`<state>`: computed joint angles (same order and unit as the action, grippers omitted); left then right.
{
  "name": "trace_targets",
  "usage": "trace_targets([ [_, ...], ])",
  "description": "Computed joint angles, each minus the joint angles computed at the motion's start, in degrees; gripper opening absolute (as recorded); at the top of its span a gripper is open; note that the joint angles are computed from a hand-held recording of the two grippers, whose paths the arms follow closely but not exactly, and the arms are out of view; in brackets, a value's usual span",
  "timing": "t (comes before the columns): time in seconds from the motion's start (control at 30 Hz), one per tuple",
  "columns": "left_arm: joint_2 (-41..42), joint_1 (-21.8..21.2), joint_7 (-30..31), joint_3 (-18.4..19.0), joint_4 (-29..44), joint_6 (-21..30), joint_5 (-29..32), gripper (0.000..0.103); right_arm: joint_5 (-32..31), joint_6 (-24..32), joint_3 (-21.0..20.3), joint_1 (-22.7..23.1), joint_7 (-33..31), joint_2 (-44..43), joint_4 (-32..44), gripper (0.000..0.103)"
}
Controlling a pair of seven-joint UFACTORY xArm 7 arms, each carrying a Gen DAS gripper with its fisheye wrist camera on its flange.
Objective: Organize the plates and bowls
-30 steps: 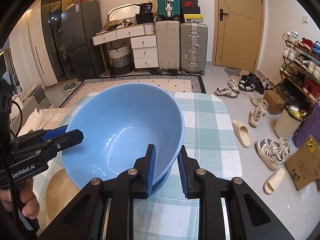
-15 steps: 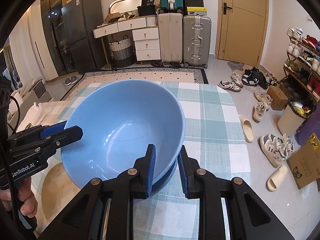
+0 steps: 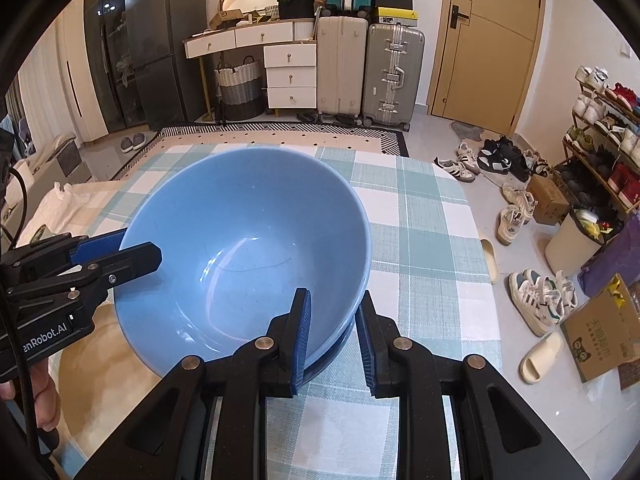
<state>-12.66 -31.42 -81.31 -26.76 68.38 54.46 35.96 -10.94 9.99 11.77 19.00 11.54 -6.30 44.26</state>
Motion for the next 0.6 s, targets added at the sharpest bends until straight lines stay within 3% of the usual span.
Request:
trace_targets([
  [0.43, 1.5, -0.8, -0.1, 0.4, 0.0, 0.8, 0.8, 0.029, -7.5, -0.3, 1.2, -1.6, 6.4, 0.8, -0.3, 0.023],
  [0.6, 1.7, -1.2, -0.3, 1.0, -0.7, 0.3, 0.4, 0.029, -6.9, -0.2, 0.6, -1.0, 5.8, 0.9, -0.3, 0.023],
])
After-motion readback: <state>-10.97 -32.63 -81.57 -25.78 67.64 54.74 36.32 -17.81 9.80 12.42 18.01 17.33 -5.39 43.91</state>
